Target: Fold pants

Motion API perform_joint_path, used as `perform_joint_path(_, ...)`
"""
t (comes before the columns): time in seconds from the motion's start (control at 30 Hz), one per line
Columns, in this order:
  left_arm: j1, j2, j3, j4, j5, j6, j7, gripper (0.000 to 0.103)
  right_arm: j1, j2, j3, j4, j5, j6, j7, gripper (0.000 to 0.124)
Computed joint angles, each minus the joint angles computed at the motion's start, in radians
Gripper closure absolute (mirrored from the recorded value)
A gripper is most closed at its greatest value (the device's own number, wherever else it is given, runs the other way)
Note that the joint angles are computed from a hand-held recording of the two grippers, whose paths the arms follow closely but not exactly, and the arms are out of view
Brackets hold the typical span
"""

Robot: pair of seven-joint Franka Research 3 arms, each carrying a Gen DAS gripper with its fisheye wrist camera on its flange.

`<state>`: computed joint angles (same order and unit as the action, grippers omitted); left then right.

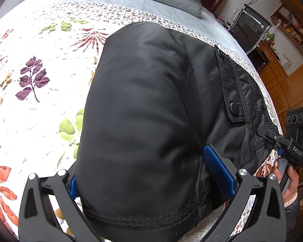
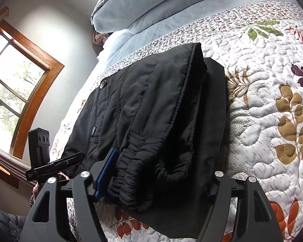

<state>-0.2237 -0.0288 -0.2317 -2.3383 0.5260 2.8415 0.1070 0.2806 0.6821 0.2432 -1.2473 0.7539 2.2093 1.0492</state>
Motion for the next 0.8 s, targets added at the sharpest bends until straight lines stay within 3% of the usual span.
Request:
perform_joint_path(0.1, 0.0, 0.01, 0.0, 0.016, 0.016, -0.009, -0.002, 0.002, -0.008, -0.001, 0.002, -0.005, 0.009, -0.012, 0.007, 0.047)
perform_joint_path(0.8, -0.004, 0.029, 0.008, 0.048, 0.105, -0.051, -0.04, 0.002, 0.016, -0.006, -0.002, -0.017, -0.021, 0.035, -0.016, 0.046)
